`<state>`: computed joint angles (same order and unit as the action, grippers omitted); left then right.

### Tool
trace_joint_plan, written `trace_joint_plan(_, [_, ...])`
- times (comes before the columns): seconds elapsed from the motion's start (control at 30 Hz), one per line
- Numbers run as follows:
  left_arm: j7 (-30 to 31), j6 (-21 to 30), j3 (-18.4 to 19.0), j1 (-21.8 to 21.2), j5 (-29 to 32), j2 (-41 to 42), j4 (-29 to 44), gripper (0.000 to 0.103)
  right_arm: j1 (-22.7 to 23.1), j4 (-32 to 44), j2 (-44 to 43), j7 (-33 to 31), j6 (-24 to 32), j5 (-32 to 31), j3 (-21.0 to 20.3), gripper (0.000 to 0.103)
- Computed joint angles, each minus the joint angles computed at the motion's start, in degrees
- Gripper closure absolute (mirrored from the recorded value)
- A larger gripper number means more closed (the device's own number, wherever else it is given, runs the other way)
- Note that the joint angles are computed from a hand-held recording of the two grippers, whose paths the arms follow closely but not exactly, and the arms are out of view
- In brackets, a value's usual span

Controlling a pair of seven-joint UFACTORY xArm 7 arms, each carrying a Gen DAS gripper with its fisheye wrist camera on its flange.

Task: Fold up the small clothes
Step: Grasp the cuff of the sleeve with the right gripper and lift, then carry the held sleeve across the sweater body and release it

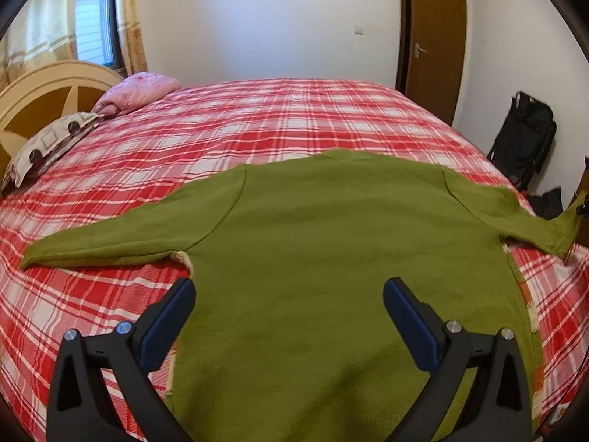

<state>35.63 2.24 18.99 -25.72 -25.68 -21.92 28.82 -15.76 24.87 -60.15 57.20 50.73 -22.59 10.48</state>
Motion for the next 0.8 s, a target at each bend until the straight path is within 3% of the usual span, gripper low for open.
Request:
trace_joint_plan(0.17, [1.96,-0.13,3.1,-0.97,-1.53,-1.38,0.15,0.0,5.4,9.71,8.28,3.26,-3.79,1.09,8.8,0.095])
trace_joint_plan(0.4, [3.62,-1.1,8.68,-1.29,-2.4,-1.03,1.61,0.0,10.43,23.36,29.07,10.23,-14.05,-3.26,18.95,0.095])
trace_joint_plan(0.53, [4.81,-0.77,12.25,-1.49,-4.45,1.53,3.78,0.0,8.93,31.71,43.87,17.88,-16.92,-13.73,27.47,0.095])
trace_joint_plan(0.63, [6.35,-1.82,14.45,-1.76,-6.95,4.18,5.43,0.0,9.08,38.88,57.71,27.48,-15.6,-25.78,33.33,0.095])
trace_joint_plan(0.8, [10.09,-3.91,20.26,-5.35,-11.16,7.51,7.89,0.0,18.69,50.14,75.51,33.53,-8.79,-40.44,31.7,0.095])
